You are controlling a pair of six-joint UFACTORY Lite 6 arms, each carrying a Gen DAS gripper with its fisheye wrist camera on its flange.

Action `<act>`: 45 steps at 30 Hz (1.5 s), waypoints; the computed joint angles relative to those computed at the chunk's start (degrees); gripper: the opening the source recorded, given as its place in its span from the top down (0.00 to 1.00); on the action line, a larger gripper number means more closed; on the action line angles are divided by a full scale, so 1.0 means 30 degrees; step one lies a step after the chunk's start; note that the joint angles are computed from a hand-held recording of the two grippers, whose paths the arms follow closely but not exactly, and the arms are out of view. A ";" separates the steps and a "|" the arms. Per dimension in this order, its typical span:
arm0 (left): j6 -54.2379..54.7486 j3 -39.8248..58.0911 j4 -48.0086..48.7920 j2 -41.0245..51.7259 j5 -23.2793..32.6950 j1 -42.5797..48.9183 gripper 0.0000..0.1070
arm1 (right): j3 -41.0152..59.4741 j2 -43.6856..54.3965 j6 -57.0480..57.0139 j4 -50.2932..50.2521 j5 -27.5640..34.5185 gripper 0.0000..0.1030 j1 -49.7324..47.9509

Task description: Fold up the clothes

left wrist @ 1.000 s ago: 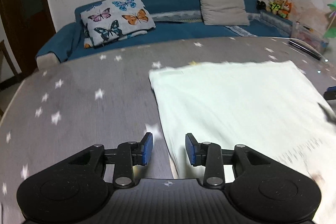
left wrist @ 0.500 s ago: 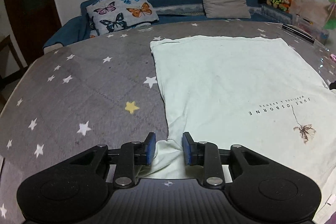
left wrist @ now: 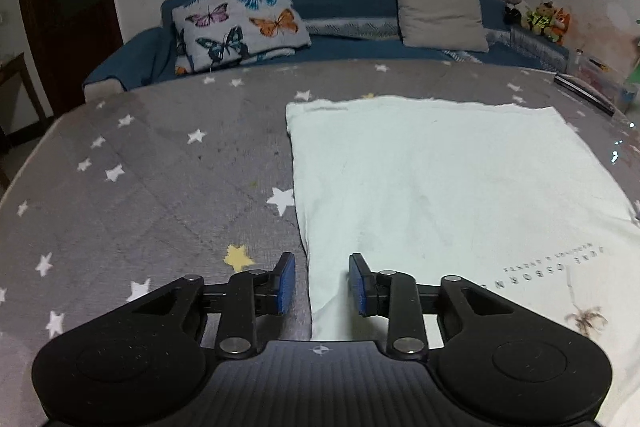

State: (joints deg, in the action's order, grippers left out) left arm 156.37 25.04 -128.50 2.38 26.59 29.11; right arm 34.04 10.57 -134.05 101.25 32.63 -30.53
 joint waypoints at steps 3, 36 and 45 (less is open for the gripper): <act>0.1164 0.0172 -0.1295 0.0813 0.0198 -0.0085 0.91 | 0.0293 0.0332 -0.0024 0.0211 0.0012 0.62 0.0471; 0.3319 -0.0496 -0.2428 0.0388 0.0960 0.0825 0.92 | 0.4436 0.3977 -0.2572 0.5177 -0.2579 0.85 0.5114; -0.0752 -0.3900 0.3930 -0.4881 0.1997 0.2748 0.92 | -0.1058 -0.1382 -0.2073 0.1090 -0.1970 0.68 0.4384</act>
State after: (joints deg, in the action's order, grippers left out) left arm 154.11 13.34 -116.71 -12.26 32.58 37.35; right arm 30.86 6.42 -140.27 104.52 26.72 -17.38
